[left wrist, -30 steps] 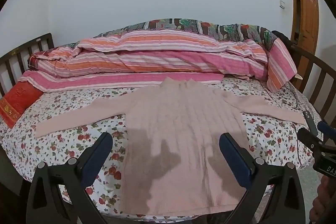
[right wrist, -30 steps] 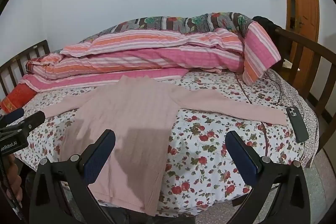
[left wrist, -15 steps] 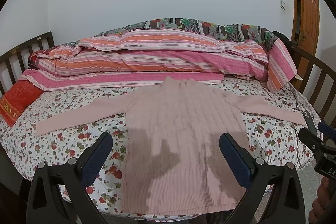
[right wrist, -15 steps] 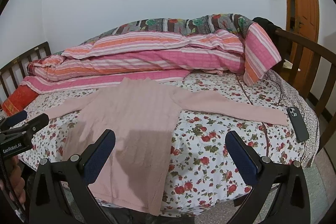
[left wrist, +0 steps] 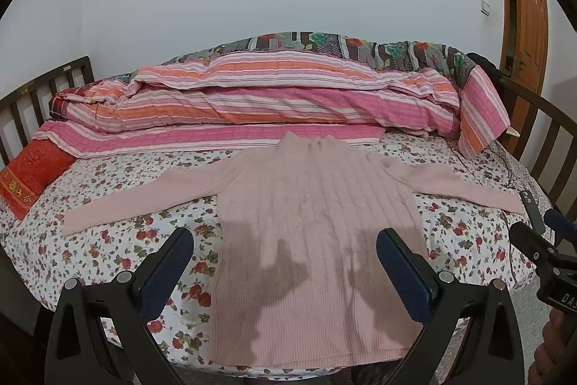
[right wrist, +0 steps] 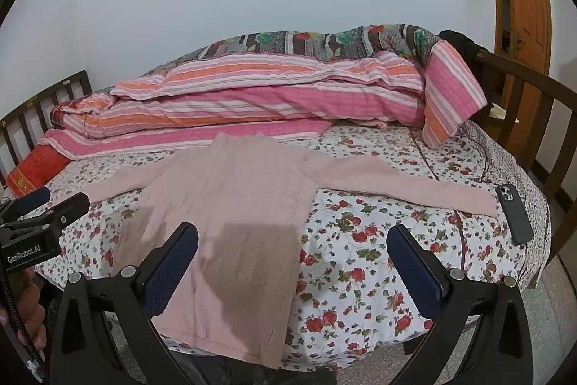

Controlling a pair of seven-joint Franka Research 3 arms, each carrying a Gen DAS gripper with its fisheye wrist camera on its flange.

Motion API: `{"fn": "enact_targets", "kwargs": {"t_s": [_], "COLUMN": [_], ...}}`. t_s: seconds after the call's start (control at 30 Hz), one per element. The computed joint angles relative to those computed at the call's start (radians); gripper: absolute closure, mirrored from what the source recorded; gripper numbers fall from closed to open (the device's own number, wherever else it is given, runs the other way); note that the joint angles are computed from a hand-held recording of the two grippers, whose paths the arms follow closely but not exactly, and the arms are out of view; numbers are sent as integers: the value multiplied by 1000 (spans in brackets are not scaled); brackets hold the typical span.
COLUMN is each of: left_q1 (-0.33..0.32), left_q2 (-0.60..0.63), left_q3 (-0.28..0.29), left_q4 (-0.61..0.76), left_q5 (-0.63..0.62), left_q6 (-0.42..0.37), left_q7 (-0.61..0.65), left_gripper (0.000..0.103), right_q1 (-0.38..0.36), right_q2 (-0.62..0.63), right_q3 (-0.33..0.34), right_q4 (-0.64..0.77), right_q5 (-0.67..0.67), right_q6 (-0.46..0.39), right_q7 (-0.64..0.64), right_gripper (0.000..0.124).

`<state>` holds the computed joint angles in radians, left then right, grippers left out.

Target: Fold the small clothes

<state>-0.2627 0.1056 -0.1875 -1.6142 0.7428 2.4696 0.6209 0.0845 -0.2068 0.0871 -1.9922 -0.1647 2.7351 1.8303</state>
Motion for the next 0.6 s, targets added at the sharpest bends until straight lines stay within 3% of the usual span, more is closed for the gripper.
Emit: {"fn": "enact_targets", "kwargs": {"t_s": [0.6], "left_q1": [1], "left_q2": [4], "left_q3": [0], "left_q4": [8], "left_q5": [-16], "left_q6": [-3], "left_q7": [18], "left_gripper": [1], "right_q1": [2], "right_q2": [-2], "right_q3": [-1], "right_q4": [-7], "right_q5": [8], "right_q6": [8], "right_q7": [-5], "right_gripper": [21]}}
